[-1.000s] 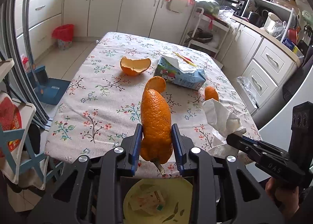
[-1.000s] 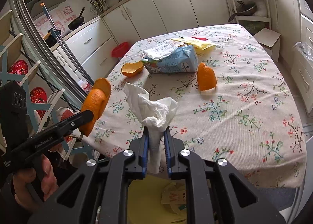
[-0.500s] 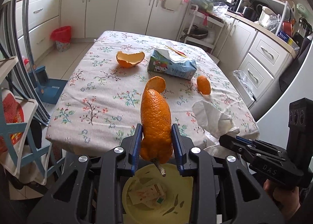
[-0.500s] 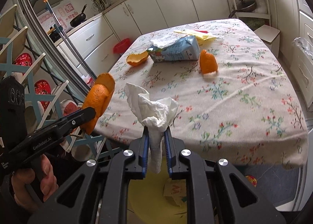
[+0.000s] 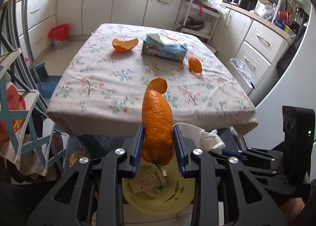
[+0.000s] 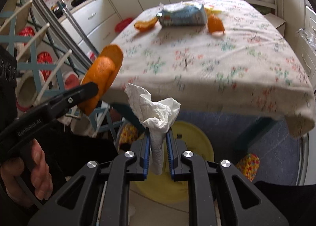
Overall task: Collect trash
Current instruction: 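Carry the peel and tissue over the yellow basin and open both tools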
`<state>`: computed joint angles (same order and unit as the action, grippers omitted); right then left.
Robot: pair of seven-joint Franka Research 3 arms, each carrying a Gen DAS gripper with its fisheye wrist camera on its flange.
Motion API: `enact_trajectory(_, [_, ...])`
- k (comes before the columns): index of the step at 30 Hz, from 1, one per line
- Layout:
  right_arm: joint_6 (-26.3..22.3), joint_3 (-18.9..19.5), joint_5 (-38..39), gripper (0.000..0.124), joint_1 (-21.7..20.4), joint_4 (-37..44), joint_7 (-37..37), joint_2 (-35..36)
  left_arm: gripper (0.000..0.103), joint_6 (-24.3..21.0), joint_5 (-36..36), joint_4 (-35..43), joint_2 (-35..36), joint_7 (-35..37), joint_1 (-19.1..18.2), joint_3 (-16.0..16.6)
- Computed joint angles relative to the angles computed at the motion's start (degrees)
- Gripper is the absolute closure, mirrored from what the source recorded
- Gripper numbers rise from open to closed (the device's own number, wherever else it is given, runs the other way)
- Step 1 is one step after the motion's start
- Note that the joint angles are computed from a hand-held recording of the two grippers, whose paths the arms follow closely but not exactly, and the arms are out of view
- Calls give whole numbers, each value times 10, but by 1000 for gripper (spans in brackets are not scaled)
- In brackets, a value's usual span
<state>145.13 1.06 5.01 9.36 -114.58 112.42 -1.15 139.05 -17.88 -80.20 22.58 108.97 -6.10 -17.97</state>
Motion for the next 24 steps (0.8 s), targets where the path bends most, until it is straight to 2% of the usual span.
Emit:
enact_trajectory(8, [-67, 3, -10, 77, 5, -6, 7, -5, 75, -16, -11, -75, -51, 31, 1, 2])
enact_trajectory(16, [-38, 3, -20, 70, -5, -43, 49, -36, 73, -67, 9, -99, -67, 34, -14, 16])
enact_trajectory(24, [-7, 6, -28, 67, -12, -55, 81, -43, 63, -62, 13, -103, -70, 39, -19, 19])
